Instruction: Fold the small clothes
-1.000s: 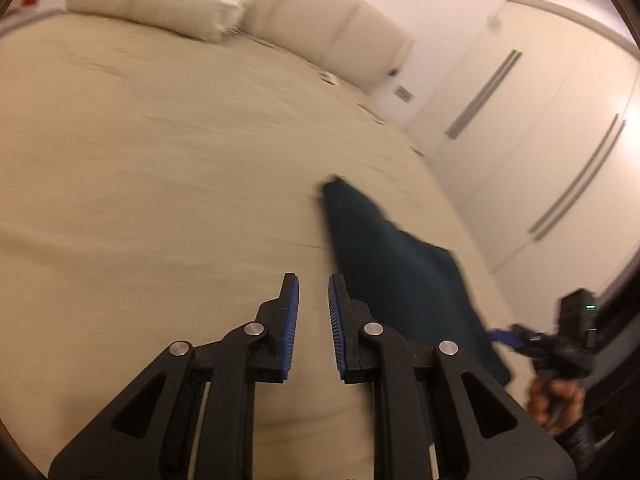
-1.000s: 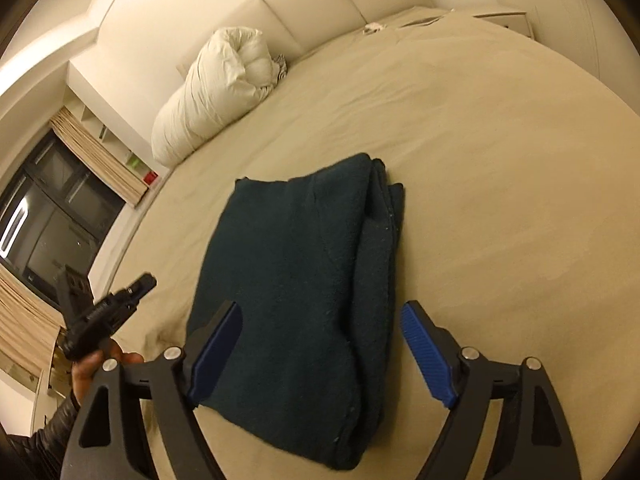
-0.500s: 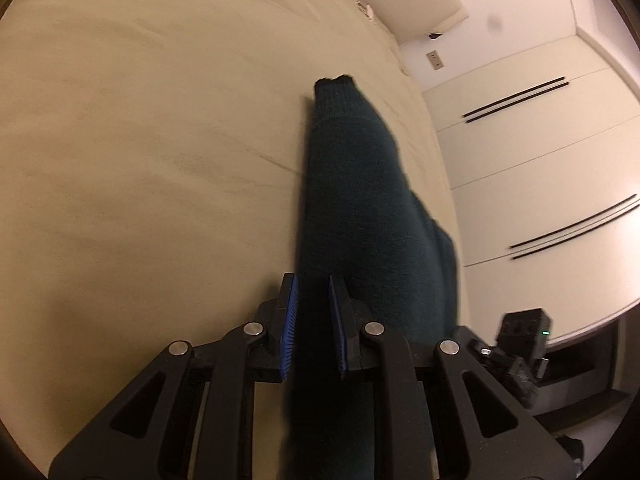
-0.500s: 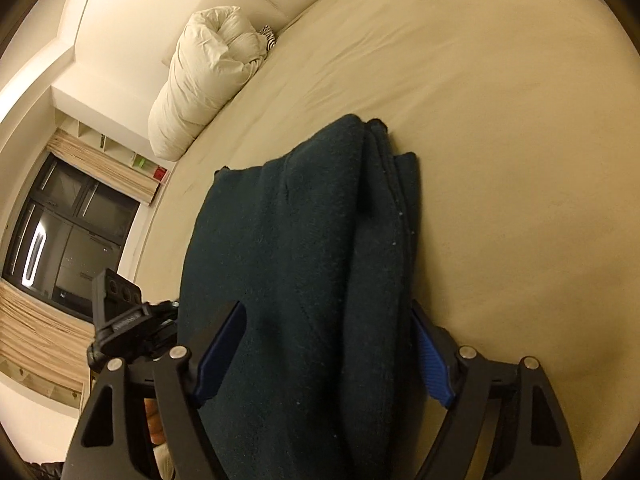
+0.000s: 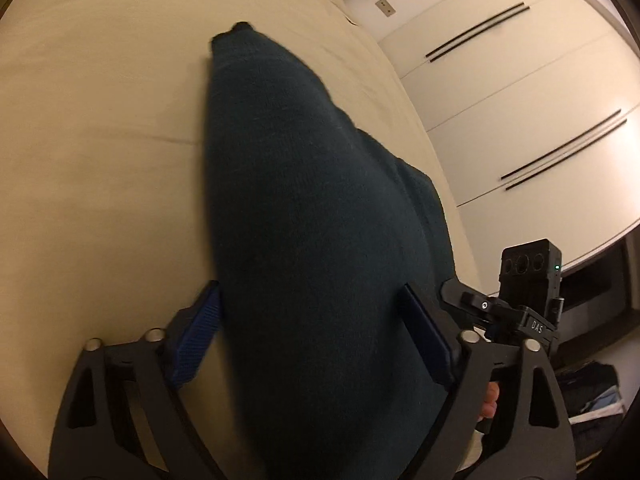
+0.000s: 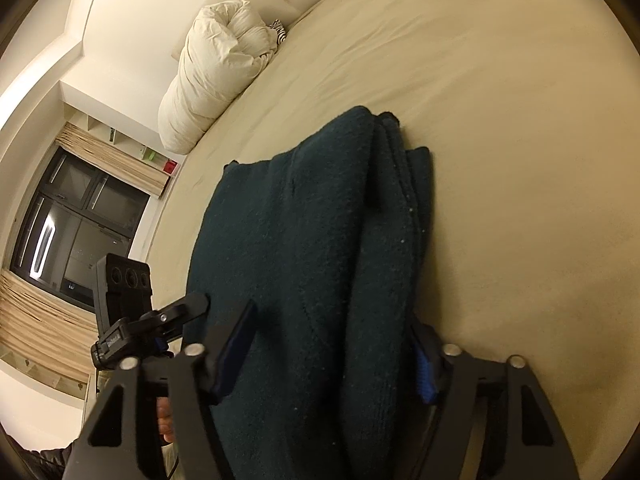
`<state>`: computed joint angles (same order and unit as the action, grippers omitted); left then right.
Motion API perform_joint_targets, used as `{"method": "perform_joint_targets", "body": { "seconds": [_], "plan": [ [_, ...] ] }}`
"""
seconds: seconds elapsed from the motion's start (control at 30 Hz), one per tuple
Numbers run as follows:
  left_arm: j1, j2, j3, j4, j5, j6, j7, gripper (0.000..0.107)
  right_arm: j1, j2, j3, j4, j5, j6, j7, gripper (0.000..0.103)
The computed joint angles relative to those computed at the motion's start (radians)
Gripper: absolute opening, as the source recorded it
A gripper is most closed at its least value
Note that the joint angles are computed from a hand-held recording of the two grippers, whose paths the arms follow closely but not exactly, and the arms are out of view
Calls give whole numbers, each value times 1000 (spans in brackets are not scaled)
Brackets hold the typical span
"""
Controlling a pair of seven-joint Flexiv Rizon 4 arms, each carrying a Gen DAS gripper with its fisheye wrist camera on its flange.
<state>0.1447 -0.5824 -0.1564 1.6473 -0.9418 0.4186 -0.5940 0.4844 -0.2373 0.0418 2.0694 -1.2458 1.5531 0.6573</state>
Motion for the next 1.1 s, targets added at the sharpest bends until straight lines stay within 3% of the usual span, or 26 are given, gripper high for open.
{"method": "perform_joint_targets", "body": {
  "seconds": [0.07,0.17,0.3,0.4,0.5,0.6,0.73,0.87,1.0,1.1],
  "plan": [
    [-14,-16,3,-31,35,2,-26,67,-8,-4,36,3,100,-32,-83,46],
    [2,-15,3,-45,54,-35,-30,50,7,-5,57,-7,199,-79,-187,36],
    [2,12,11,-33,58,-28,-15,41,53,6,116,-74,365,-273,-386,29],
    [22,79,23,4,42,-49,25,38,99,18,128,-138,386,-381,-446,27],
    [60,171,58,43,26,-115,95,38,145,39,132,-182,329,-434,-408,27],
    [117,222,109,47,26,-243,129,39,184,47,151,-215,266,-443,-338,27],
    [191,286,192,86,64,-357,212,39,254,10,179,-276,239,-477,-299,27],
    [241,303,250,119,112,-384,278,39,324,-65,166,-308,205,-444,-204,27],
    [279,290,290,171,172,-337,323,40,379,-141,130,-316,183,-385,-104,27],
    [286,251,296,219,204,-258,346,50,413,-182,114,-302,221,-415,-90,34]
  ]
}}
